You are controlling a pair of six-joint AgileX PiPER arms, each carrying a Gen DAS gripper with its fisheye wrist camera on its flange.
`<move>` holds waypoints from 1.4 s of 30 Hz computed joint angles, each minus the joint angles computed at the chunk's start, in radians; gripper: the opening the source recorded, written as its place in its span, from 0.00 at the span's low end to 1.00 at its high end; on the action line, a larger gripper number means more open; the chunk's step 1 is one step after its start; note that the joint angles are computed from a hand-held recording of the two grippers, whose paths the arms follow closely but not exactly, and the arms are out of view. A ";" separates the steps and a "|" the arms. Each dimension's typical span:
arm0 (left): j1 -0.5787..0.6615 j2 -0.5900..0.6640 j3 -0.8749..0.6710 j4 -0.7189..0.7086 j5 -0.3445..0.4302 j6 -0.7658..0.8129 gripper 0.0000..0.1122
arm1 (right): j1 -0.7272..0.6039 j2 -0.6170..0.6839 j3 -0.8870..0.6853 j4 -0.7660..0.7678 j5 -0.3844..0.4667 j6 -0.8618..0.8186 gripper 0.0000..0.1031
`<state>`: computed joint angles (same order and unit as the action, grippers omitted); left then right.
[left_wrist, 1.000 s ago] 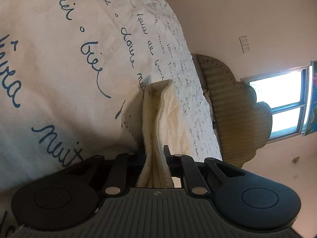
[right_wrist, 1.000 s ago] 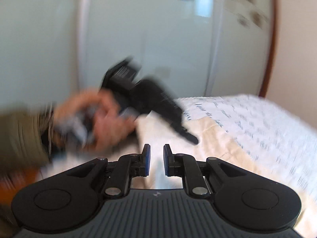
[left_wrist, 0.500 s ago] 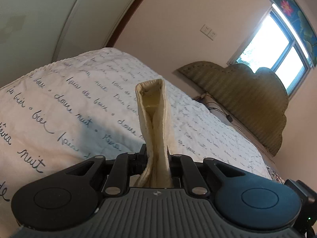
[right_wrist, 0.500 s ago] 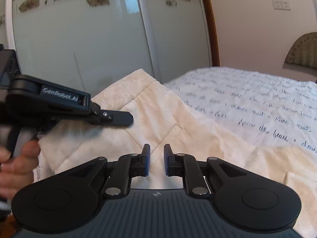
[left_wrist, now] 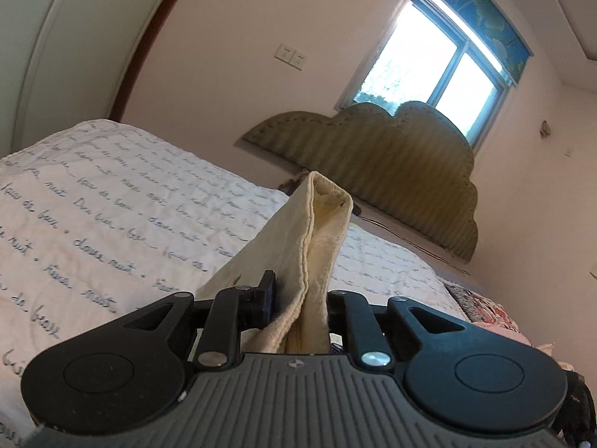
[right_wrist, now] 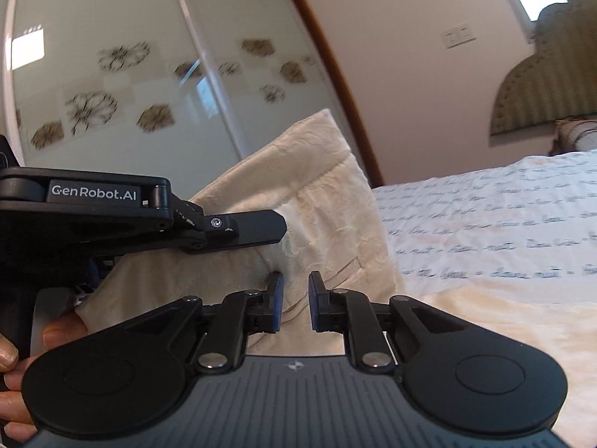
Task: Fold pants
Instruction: 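Fold the held leg end over toward the waistband with the left tool and release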
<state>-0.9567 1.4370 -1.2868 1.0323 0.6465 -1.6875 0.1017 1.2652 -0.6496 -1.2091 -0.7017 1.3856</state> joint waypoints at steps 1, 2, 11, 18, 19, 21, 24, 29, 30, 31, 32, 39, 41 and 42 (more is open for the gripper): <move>-0.010 0.032 -0.032 -0.002 -0.011 0.008 0.16 | -0.039 -0.012 0.008 -0.012 -0.015 0.019 0.14; -0.019 0.063 -0.061 -0.002 -0.019 0.015 0.16 | -0.083 -0.025 0.020 -0.029 -0.036 0.039 0.14; -0.047 0.377 -0.352 -0.113 -0.110 0.112 0.19 | -0.408 -0.025 0.075 -0.148 -0.171 0.172 0.14; -0.075 0.584 -0.584 -0.217 -0.094 0.225 0.20 | -0.576 0.044 0.085 -0.182 -0.235 0.234 0.14; -0.078 0.610 -0.618 -0.240 -0.088 0.251 0.20 | -0.599 0.057 0.088 -0.186 -0.248 0.237 0.14; -0.082 0.656 -0.675 -0.286 -0.080 0.297 0.20 | -0.635 0.078 0.089 -0.197 -0.262 0.254 0.14; -0.085 0.724 -0.762 -0.356 -0.058 0.370 0.20 | -0.665 0.102 0.087 -0.211 -0.256 0.282 0.14; -0.077 0.824 -0.882 -0.485 -0.035 0.474 0.22 | -0.703 0.141 0.084 -0.247 -0.224 0.326 0.14; -0.072 0.844 -0.912 -0.530 -0.028 0.514 0.23 | -0.710 0.147 0.083 -0.255 -0.217 0.329 0.14; -0.066 0.869 -0.954 -0.580 -0.013 0.561 0.26 | -0.720 0.153 0.083 -0.260 -0.209 0.327 0.14; -0.061 0.892 -0.989 -0.622 -0.001 0.599 0.27 | -0.733 0.153 0.088 -0.265 -0.205 0.326 0.14; 0.010 0.926 -0.960 -1.057 -0.112 0.861 0.37 | -0.863 0.053 0.144 -0.266 -0.075 0.225 0.18; 0.001 0.871 -0.875 -1.024 -0.171 0.857 0.37 | -0.900 0.022 0.156 -0.256 -0.043 0.203 0.20; -0.004 0.827 -0.807 -0.973 -0.220 0.830 0.38 | -0.911 0.008 0.161 -0.250 -0.035 0.195 0.21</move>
